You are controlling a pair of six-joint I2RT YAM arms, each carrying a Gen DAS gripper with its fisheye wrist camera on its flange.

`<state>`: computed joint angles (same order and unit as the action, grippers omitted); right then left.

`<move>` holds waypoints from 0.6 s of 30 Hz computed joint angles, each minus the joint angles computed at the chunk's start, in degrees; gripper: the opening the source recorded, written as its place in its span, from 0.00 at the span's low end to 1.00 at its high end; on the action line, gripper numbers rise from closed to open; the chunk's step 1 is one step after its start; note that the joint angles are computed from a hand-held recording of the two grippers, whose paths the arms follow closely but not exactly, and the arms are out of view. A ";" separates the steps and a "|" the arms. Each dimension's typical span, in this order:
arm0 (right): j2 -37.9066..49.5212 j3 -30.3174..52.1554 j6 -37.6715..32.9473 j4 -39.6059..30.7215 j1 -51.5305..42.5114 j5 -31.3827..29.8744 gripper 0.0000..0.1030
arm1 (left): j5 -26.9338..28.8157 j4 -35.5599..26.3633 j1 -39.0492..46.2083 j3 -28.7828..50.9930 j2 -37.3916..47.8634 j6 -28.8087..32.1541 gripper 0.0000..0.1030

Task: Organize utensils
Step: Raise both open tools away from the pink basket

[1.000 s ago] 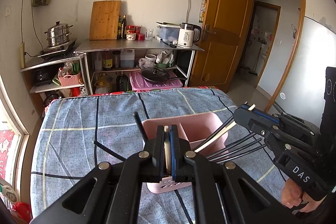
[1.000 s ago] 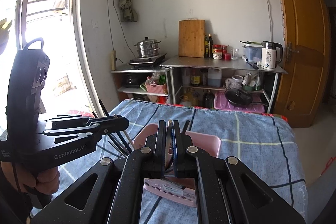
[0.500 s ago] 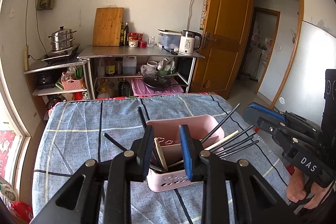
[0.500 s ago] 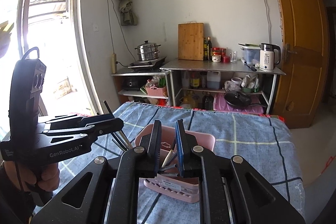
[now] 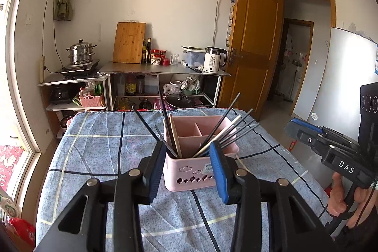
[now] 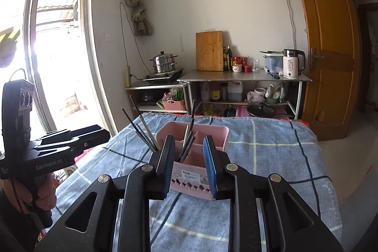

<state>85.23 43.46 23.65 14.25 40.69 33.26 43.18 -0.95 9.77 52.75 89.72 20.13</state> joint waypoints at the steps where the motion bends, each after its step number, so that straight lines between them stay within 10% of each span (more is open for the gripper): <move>1: -0.30 -0.93 0.74 0.22 0.99 0.74 0.25 | 0.20 0.81 0.44 -1.74 -0.96 0.25 0.41; 18: 3.23 -9.63 13.04 1.45 15.51 13.32 0.28 | 1.56 14.52 4.31 -25.69 -12.00 2.17 0.42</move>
